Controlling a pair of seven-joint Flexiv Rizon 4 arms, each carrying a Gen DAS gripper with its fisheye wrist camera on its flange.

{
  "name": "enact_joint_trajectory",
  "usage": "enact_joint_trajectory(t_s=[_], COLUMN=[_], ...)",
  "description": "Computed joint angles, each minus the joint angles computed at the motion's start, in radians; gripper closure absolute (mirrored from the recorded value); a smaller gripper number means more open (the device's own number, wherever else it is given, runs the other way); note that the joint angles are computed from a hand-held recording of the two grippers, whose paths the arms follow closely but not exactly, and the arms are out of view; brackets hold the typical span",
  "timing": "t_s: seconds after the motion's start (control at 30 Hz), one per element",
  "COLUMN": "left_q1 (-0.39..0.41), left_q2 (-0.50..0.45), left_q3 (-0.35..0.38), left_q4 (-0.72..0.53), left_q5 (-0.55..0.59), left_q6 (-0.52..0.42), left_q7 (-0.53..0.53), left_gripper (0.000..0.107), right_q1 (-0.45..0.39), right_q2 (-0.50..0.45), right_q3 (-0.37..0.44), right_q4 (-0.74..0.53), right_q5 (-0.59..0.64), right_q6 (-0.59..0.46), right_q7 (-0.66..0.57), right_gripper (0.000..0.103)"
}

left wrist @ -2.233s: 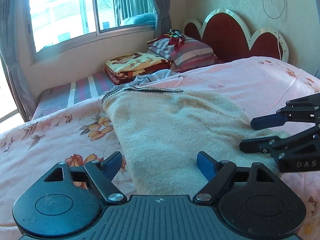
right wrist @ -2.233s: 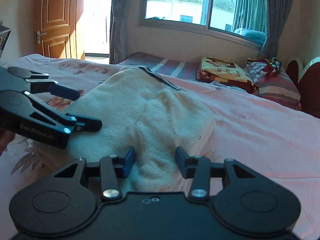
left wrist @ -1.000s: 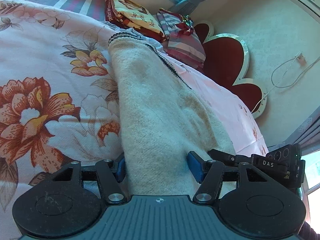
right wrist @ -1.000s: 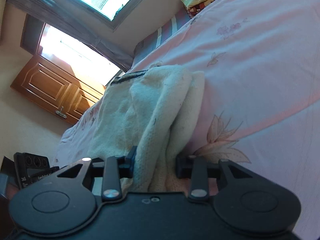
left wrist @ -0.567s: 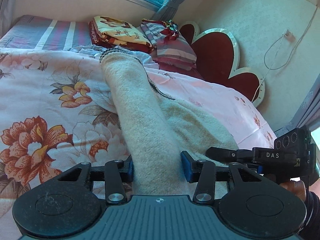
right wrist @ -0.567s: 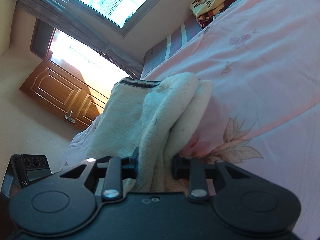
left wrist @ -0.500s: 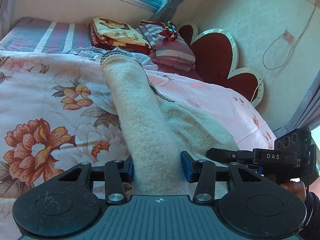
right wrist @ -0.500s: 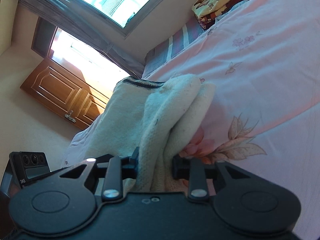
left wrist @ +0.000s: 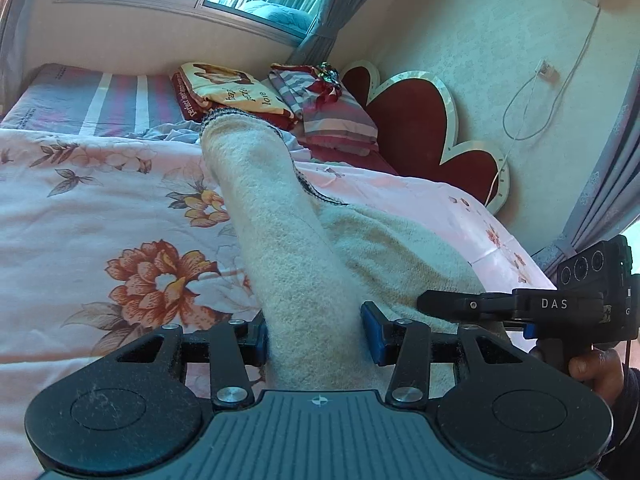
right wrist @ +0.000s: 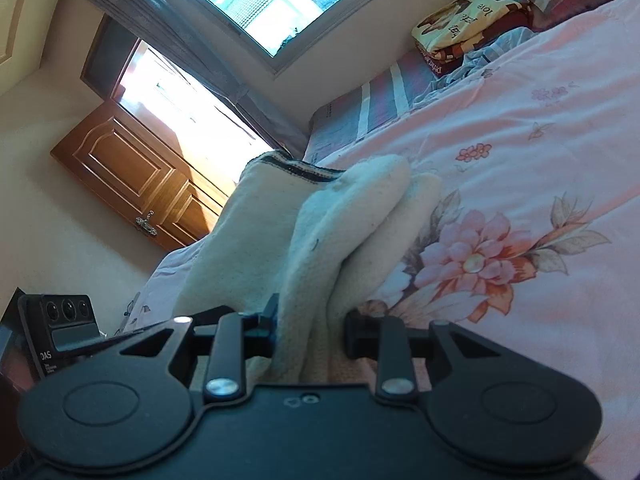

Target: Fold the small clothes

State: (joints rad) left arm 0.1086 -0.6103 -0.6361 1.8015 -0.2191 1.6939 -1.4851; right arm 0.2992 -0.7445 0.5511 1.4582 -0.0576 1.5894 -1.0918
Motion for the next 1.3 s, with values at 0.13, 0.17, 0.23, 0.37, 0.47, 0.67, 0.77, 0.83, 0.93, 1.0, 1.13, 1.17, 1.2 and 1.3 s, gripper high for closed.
enact_joint_trajectory(t_s=[0.13,0.17,0.23,0.37,0.47,0.67,0.77,0.83,0.93,1.0,1.13,1.17,1.2,1.3], left_q1=[0.154,0.210,0.313,0.571,0.761,0.993,0.997,0.986,0.963,0.910,0.802,0.793,0.796,0.759], left_q2=[0.084,0.108,0.150,0.232,0.268,0.258,0.203,0.181,0.129,0.121,0.099,0.108,0.119,0.253], left_q3=[-0.104,-0.138,-0.204,-0.370,-0.492,-0.610,-0.566,-0.525,-0.454,-0.377,-0.261,-0.251,-0.246,-0.180], left_q4=[0.143,0.185,0.255,0.399,0.481,0.602,0.643,0.668,0.710,0.713,0.688,0.682,0.683,0.703], left_q5=[0.035,0.049,0.075,0.126,0.173,0.267,0.300,0.327,0.377,0.389,0.418,0.424,0.440,0.443], left_q6=[0.039,0.045,0.048,0.047,0.045,0.088,0.127,0.167,0.288,0.332,0.387,0.379,0.373,0.380], left_q7=[-0.012,-0.019,-0.038,-0.086,-0.129,-0.220,-0.272,-0.302,-0.355,-0.379,-0.410,-0.420,-0.427,-0.458], left_gripper=[0.061,0.061,0.061,0.061,0.061,0.061,0.061,0.061,0.052,0.042,0.039,0.038,0.038,0.039], right_q1=[0.095,0.122,0.174,0.250,0.288,0.356,0.378,0.392,0.368,0.358,0.340,0.333,0.332,0.361], right_q2=[-0.004,-0.008,-0.018,-0.081,-0.144,-0.249,-0.269,-0.264,-0.260,-0.257,-0.266,-0.269,-0.265,-0.208], right_q3=[-0.059,-0.074,-0.101,-0.104,-0.075,-0.035,-0.039,-0.068,-0.040,-0.030,-0.008,0.003,0.002,-0.079], right_q4=[-0.039,-0.049,-0.070,-0.157,-0.241,-0.399,-0.427,-0.415,-0.383,-0.371,-0.352,-0.351,-0.344,-0.291], right_q5=[-0.014,-0.019,-0.025,-0.051,-0.058,-0.031,0.005,0.037,0.093,0.114,0.137,0.140,0.140,0.125], right_q6=[-0.010,-0.011,-0.010,-0.036,-0.072,-0.160,-0.196,-0.205,-0.174,-0.160,-0.120,-0.114,-0.111,-0.096], right_q7=[0.038,0.048,0.070,0.091,0.085,0.032,0.014,0.027,0.006,-0.002,-0.012,-0.016,-0.014,0.028], right_gripper=[0.075,0.075,0.075,0.075,0.075,0.075,0.075,0.075,0.075,0.075,0.078,0.078,0.078,0.066])
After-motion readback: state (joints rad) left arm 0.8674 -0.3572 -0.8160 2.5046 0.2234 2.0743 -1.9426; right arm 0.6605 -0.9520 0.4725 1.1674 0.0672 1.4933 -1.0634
